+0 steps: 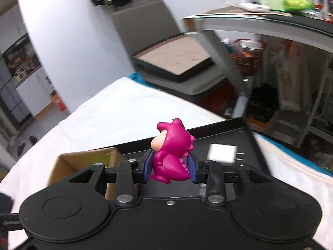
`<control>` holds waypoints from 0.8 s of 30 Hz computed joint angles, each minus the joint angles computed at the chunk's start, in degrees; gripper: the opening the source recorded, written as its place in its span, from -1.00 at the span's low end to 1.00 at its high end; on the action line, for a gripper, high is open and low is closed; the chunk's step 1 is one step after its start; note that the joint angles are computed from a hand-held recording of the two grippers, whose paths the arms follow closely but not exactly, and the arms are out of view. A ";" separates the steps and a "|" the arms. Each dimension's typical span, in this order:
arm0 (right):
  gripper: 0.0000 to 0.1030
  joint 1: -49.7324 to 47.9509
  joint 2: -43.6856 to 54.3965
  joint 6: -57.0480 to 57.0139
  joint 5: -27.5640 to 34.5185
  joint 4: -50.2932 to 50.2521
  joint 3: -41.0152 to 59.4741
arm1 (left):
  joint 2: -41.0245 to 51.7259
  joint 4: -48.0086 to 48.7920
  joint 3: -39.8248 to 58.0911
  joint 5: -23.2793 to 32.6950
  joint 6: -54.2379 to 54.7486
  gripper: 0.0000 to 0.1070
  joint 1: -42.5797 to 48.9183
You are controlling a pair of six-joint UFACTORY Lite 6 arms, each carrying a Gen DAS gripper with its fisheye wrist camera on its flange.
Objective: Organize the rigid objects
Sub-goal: 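Carry the pink dinosaur into the box and open the right tool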
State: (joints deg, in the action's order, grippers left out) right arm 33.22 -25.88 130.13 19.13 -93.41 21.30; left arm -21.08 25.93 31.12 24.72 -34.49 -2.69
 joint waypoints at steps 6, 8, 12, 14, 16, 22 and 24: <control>-0.32 8.52 5.87 -0.56 4.13 1.62 4.94 | 1.80 -11.99 -0.75 -4.21 15.33 0.27 6.00; -0.32 11.13 8.26 -1.85 5.27 2.23 6.97 | 2.38 -14.86 -0.88 -5.26 19.24 0.27 7.34; -0.32 15.78 13.05 -4.28 8.37 3.55 10.95 | 3.38 -24.10 -0.94 -7.49 30.29 0.20 10.01; -0.32 16.62 15.39 -4.78 8.58 3.81 12.71 | 4.34 -29.40 -0.73 -8.37 36.49 0.18 11.13; -0.32 17.34 17.88 -5.21 8.83 4.37 14.48 | 5.62 -35.38 -0.28 -8.92 43.44 0.11 12.49; -0.32 18.72 24.29 -4.54 9.56 3.58 18.79 | 9.97 -48.04 2.02 -7.60 60.08 -0.38 15.06; -0.32 18.77 26.40 -5.02 9.20 3.72 20.47 | 10.77 -49.79 2.42 -7.14 62.81 -0.57 15.61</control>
State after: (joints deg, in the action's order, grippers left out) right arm 51.99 0.52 125.11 28.34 -89.69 41.77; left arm -10.31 -23.86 33.54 17.59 28.32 12.92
